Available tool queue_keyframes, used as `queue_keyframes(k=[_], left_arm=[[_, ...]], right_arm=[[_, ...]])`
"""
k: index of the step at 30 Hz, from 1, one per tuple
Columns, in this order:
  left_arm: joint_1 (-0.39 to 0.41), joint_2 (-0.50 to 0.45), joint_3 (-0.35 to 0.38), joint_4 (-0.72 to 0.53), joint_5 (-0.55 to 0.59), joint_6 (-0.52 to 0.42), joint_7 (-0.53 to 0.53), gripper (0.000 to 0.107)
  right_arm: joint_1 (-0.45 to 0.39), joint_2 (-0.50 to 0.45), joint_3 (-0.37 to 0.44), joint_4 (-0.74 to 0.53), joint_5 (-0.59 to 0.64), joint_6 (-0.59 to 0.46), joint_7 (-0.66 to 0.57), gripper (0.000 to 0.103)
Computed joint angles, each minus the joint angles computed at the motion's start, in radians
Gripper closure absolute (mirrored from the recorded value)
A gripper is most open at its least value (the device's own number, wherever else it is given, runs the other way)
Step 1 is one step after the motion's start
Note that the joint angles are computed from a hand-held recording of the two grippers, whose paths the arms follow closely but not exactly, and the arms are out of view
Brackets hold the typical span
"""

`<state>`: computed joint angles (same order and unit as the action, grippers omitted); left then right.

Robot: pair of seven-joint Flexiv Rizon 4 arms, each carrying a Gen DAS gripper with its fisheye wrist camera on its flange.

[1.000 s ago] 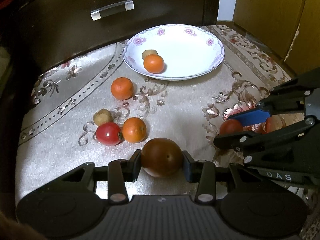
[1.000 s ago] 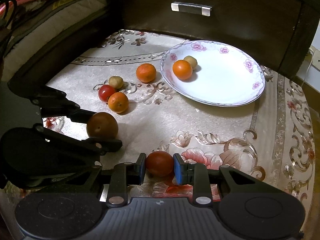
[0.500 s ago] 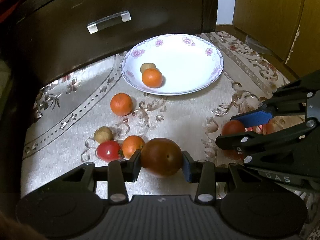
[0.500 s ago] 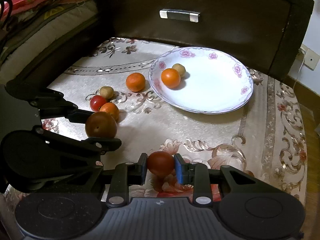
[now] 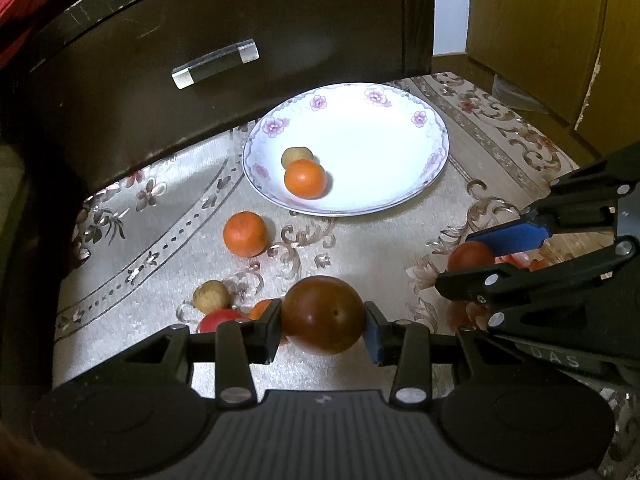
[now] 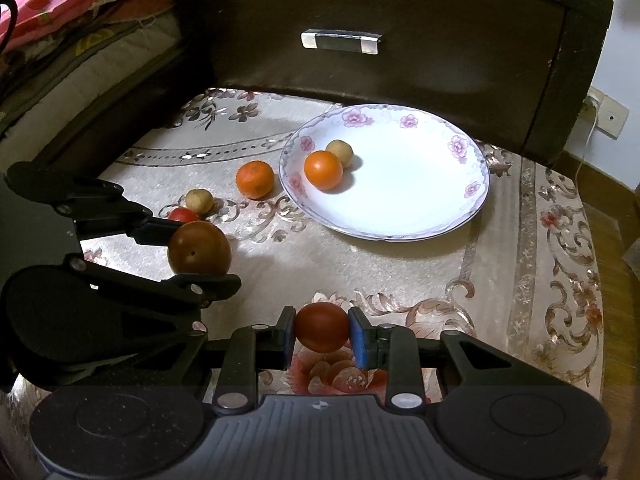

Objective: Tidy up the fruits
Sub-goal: 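Carry the dark tomato with the left tool toward the bowl while the right tool carries the red tomato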

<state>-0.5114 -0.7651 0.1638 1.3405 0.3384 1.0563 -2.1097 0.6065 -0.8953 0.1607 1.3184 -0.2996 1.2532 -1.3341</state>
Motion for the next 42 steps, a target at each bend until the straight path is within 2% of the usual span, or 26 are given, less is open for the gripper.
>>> queue_keyframes(k=[30,42], left_arm=[[-0.014,-0.049,0.025,-0.115,0.059,-0.059,-0.021,0.060],[0.001,-0.067,0.036,-0.151,0.069,-0.044,-0.037,0.061]], right_arm=[[0.020,-0.017,-0.059,-0.019,-0.045,0.050,0.086,0.076],[0.029,-0.049,-0.079,-0.073,-0.062,0.061,0.120,0.076]])
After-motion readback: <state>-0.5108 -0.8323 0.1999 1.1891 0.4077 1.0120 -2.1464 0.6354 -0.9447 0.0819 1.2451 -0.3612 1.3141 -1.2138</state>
